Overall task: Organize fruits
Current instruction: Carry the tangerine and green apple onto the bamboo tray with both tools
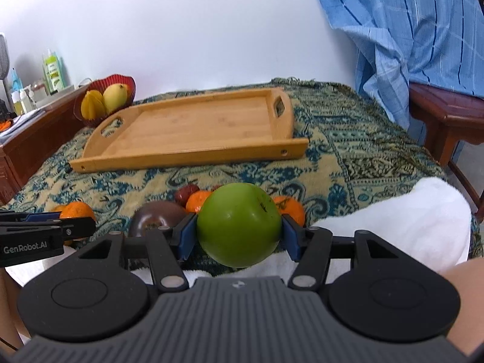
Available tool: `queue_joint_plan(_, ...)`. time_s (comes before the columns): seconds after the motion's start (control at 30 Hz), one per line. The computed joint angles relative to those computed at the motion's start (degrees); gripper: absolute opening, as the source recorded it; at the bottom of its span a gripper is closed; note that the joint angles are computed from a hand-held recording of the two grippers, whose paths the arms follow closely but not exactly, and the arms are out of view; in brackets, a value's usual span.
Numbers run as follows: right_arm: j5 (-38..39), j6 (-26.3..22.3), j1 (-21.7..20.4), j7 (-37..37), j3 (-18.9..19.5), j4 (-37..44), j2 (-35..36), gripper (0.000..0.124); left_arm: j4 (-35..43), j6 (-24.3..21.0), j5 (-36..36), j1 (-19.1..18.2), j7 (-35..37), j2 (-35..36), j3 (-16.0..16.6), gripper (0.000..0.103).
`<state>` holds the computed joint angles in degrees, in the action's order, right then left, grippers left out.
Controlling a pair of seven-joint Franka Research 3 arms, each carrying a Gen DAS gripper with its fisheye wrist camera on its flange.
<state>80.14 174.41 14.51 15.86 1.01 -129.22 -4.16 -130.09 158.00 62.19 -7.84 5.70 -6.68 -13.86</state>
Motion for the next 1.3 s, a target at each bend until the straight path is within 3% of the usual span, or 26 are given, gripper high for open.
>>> queue_joint_plan(0.27, 4.83, -1.27, -0.33, -5.95, -0.33, 3.95, 1.2, 0.061, 1.84, 0.7, 1.37, 1.03, -0.03, 0.06, 0.59, 0.037)
queue_joint_plan(0.5, 7.44, -3.94, -2.45, -10.54, 0.37, 12.32, 6.9, 0.061, 6.27, 2.75, 0.71, 2.23, 0.05, 3.4, 2.19, 0.037)
queue_joint_plan(0.7, 1.27, -5.7, -4.95, -4.06, 1.54, 21.79, 14.59, 0.061, 10.53, 6.07, -4.73, 2.85, 5.72, 7.25, 4.57, 0.037)
queue_joint_plan(0.8, 1.48, -6.37, -6.64, -4.4, 3.04, 24.74, 16.89, 0.061, 13.26, 7.1, -7.38, 3.07, 9.64, 9.34, 5.59, 0.037)
queue_joint_plan(1.03, -10.29, -7.04, -8.42, 9.03, 5.35, 35.47, 25.79, 0.061, 22.83, 9.99, -20.4, 4.16, 26.08, 17.16, 7.51, 0.037)
queue_joint_plan(1.17, -22.22, -7.11, -5.76, 20.26, 3.1, 42.89, 32.33, 0.061, 31.14, 8.62, -22.89, 2.85, 29.82, 23.81, 10.08, 0.037)
queue_joint_plan(1.3, -33.68, -10.76, -2.74, 33.83, -1.33, 52.11, 39.88, 0.061, 37.49, 7.51, -29.83, 3.76, 35.32, 29.96, 9.55, 0.037)
